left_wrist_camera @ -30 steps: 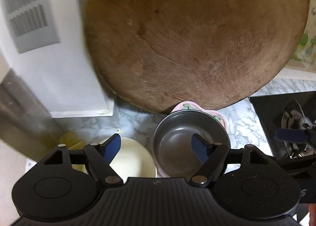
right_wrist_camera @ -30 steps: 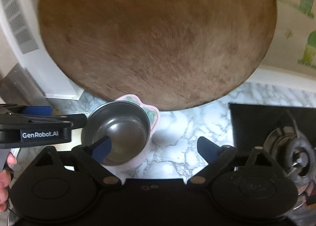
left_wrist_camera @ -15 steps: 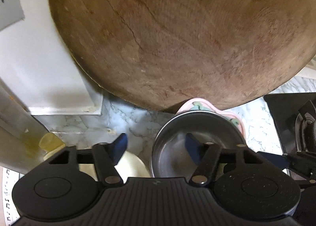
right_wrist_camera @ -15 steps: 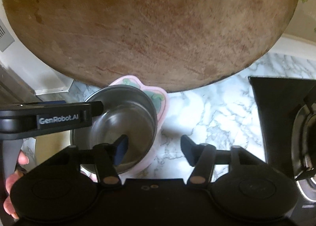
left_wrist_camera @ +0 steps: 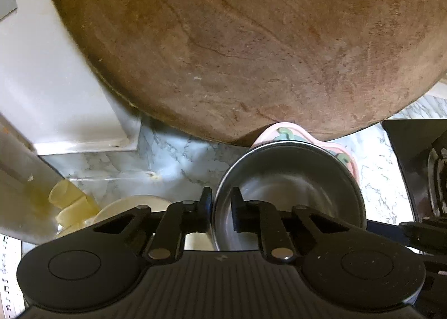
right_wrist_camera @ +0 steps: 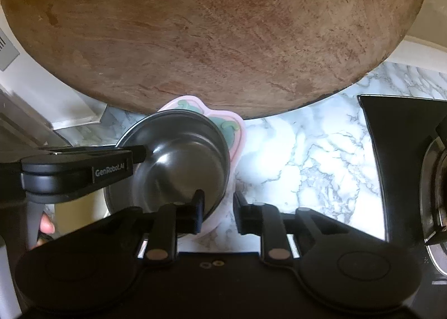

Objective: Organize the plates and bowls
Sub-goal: 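Move both tools to the pink two-handled pot and grip its rim, then lift the pink pot and lower it into the steel bowl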

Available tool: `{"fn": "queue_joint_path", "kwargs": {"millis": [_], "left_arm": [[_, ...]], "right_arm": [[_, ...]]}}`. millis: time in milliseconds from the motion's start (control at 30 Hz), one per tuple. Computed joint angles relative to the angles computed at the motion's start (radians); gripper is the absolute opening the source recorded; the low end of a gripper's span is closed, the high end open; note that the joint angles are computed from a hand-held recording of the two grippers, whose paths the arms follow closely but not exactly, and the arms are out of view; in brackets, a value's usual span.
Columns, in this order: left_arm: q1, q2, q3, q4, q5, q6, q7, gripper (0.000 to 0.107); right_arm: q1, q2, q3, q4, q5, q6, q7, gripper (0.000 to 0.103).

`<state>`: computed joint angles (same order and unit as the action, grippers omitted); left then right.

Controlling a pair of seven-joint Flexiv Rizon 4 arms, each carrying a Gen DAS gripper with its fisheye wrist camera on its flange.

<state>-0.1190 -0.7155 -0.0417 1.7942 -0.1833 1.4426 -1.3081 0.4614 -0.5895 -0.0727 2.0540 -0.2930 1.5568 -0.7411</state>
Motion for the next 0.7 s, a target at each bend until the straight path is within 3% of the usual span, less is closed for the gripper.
{"fn": "queue_joint_path", "kwargs": {"millis": [233,367,700], "left_arm": [[-0.014,0.015,0.015,0.016,0.018,0.009,-0.007,0.007],[-0.011,0.04,0.006,0.046,0.024,0.029,0.0,0.006],[0.03,0.153,-0.042,0.166,0.005,0.062,0.029,0.006]], "right_arm": [[0.074,0.004,-0.081,0.019,-0.011,0.013,0.041,0.015],[0.061,0.018,-0.07,0.026,-0.014,0.0,0.042,0.013],[0.117,0.132,-0.133,0.111,-0.072,0.006,0.062,0.013]]}}
